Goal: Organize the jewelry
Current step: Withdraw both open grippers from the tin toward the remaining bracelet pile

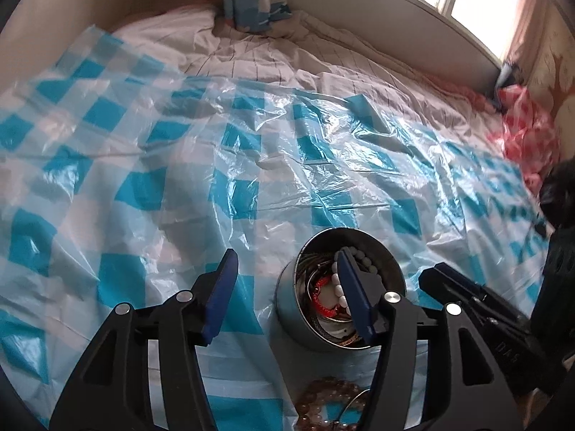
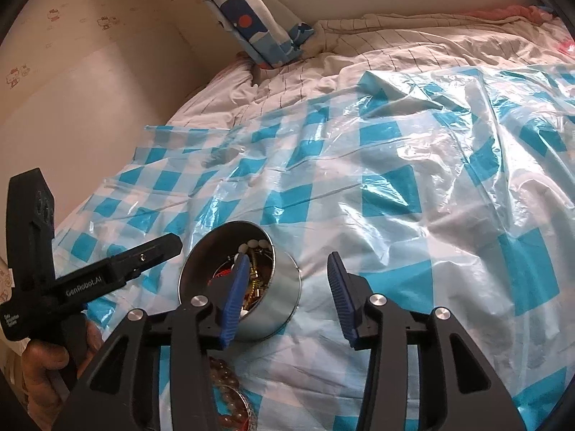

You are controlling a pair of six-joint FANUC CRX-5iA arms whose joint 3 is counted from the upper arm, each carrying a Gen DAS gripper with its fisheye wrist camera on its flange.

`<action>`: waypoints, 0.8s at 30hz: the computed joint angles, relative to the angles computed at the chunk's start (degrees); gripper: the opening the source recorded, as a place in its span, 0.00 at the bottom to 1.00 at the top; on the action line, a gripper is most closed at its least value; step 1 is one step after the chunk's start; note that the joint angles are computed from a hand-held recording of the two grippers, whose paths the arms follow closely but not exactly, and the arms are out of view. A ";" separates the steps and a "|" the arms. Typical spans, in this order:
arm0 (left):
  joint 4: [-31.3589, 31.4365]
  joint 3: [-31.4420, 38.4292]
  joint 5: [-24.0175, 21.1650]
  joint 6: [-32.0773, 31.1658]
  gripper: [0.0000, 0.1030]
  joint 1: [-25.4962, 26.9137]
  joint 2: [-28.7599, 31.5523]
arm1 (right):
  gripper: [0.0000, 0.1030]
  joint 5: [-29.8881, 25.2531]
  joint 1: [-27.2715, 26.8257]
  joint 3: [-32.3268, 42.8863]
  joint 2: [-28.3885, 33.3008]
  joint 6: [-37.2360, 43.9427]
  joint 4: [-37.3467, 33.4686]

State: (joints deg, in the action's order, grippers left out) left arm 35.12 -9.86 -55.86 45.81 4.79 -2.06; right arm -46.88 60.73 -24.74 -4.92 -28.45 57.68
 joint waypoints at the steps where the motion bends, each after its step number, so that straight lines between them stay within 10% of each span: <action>1: -0.33 -0.21 0.40 -0.58 0.54 -0.17 -0.36 | 0.45 0.02 0.02 0.04 0.04 0.13 -0.07; 24: -1.67 -1.98 2.80 -5.14 0.60 0.68 -3.35 | 0.51 -3.08 2.70 2.67 1.43 2.12 -1.67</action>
